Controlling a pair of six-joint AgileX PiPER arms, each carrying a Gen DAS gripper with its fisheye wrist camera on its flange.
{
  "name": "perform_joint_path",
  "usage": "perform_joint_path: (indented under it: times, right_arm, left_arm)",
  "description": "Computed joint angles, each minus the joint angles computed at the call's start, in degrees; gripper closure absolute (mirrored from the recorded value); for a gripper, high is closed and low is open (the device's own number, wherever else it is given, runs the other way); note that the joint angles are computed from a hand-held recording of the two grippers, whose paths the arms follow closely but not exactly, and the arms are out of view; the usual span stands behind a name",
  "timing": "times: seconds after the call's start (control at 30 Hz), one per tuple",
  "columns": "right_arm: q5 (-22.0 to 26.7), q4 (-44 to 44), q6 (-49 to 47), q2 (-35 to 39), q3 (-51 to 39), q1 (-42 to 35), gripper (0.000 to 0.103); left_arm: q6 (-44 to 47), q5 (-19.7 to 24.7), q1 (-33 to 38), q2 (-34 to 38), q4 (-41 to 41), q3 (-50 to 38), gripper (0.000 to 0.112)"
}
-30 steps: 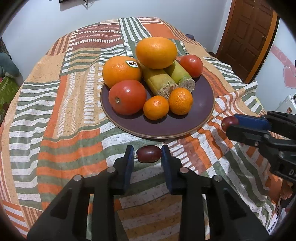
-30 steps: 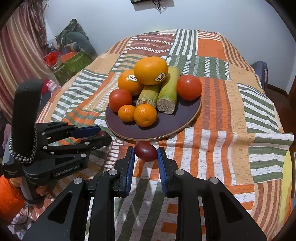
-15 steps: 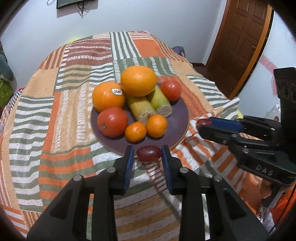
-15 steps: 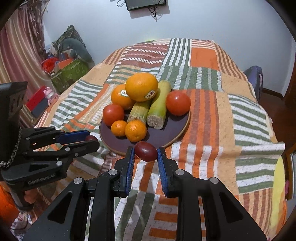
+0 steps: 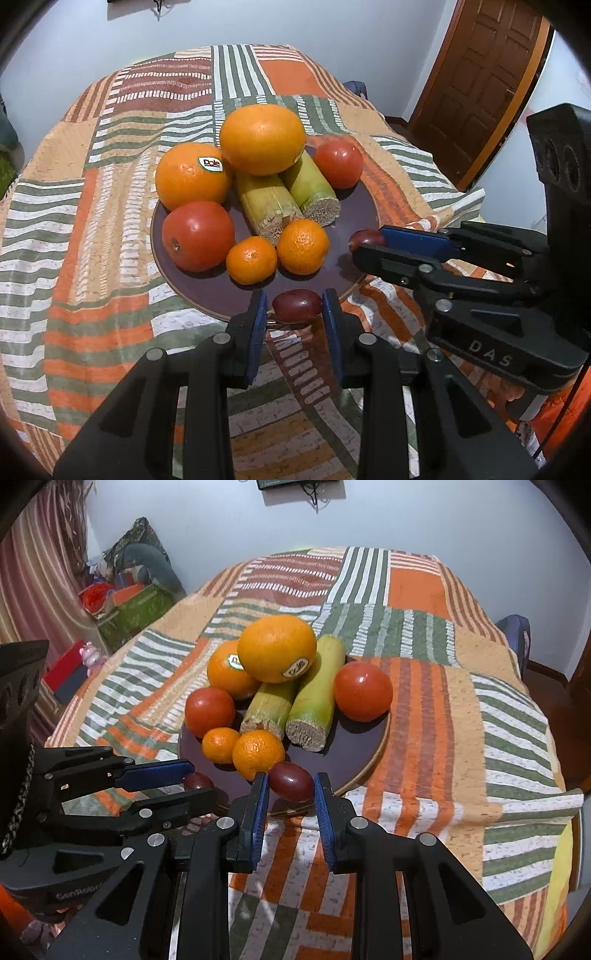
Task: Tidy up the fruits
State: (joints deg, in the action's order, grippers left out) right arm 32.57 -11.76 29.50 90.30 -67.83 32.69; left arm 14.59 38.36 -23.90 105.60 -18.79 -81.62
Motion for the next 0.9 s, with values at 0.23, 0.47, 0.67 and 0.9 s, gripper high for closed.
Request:
perform_joint_path:
  times: [0.23,0.47,0.67,0.9]
  right_arm:
    - [-0.45,1.06,-1.51,0.53,0.27,-0.71,0.080]
    - [0.79,1.63,-2.32,0.64,-0.28,-0.63,0.077]
    - [1.83,1.66,-0.19,-2.32,0.72,-0.36,0.076]
    - [6.60,-9.43,11.58,-10.58,0.52,4.57,0.076]
  left_arm:
    - [-0.93,0.27,-0.19,1.28,0.26,-0.93,0.082]
    - [-3.10,1.01,-0.33,1.16,1.76,-1.07,0.071]
    - [-4.09,0.72,-0.26,-3.19,2.13,1.69,0.071]
    - [-7.17,-0.42,0.33,-14.28,3.40,5.41,0.071]
